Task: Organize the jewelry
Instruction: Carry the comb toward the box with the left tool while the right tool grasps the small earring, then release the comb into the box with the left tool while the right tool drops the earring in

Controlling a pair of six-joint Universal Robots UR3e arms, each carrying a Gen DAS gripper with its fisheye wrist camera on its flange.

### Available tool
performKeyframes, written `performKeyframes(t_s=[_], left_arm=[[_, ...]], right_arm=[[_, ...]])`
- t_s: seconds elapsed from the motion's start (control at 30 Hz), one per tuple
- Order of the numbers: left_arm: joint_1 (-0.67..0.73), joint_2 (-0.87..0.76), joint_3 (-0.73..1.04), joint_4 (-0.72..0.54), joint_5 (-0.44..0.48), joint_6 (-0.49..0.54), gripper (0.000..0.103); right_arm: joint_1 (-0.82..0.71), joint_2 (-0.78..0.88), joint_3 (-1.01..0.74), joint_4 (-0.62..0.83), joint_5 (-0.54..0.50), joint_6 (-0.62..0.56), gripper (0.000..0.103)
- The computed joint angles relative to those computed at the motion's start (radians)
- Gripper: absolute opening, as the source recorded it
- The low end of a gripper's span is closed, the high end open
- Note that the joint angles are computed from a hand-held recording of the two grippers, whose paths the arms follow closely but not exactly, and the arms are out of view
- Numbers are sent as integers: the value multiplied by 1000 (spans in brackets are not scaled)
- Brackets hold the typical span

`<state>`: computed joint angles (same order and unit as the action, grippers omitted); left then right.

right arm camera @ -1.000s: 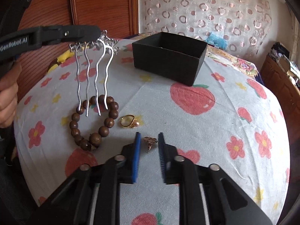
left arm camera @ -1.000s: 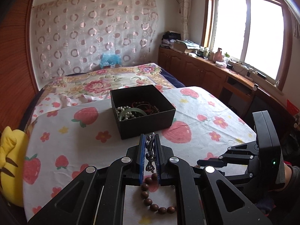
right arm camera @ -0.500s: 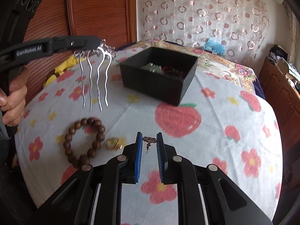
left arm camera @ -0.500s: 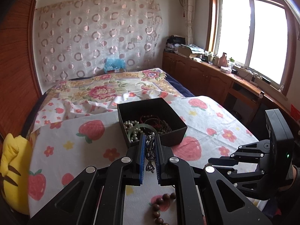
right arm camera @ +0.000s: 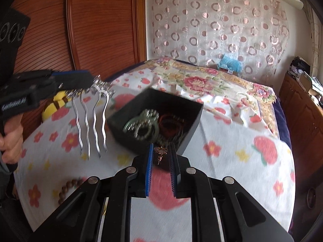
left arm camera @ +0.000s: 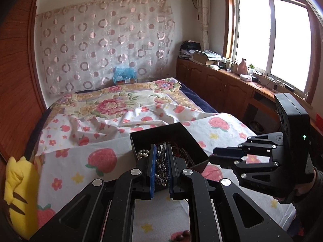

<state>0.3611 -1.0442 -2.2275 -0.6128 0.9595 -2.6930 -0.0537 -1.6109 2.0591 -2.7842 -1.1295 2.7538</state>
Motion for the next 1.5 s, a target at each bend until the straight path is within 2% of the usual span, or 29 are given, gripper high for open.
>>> performKeyframes(t_s=[0.3,0.37,0.4,0.63,1.03,1.37,1.5], left_arm=[[-41,-138,73,89,39,-48,8],[-39,-148,79,90,35,-48,8],[-43,-171,92,99,38,-53,8],[-100,-341,186,170,89,-91,8],[-220,-561,318,285,184,-174,8],[-288,-667,394,313,205,-240,8],[-303,-693,415,284,215,-226,9]], right_arm=[[17,173,-166,-13,11,47,17],[16,195,-173,-34,6,58,29],[6,199,-167,-44,18,64,38],[-31,205,-138,-84,34,73,38],[-50,239,-122,-137,-4,90,38],[-62,245,-118,-139,6,90,38],[-68,242,-116,-145,12,89,38]])
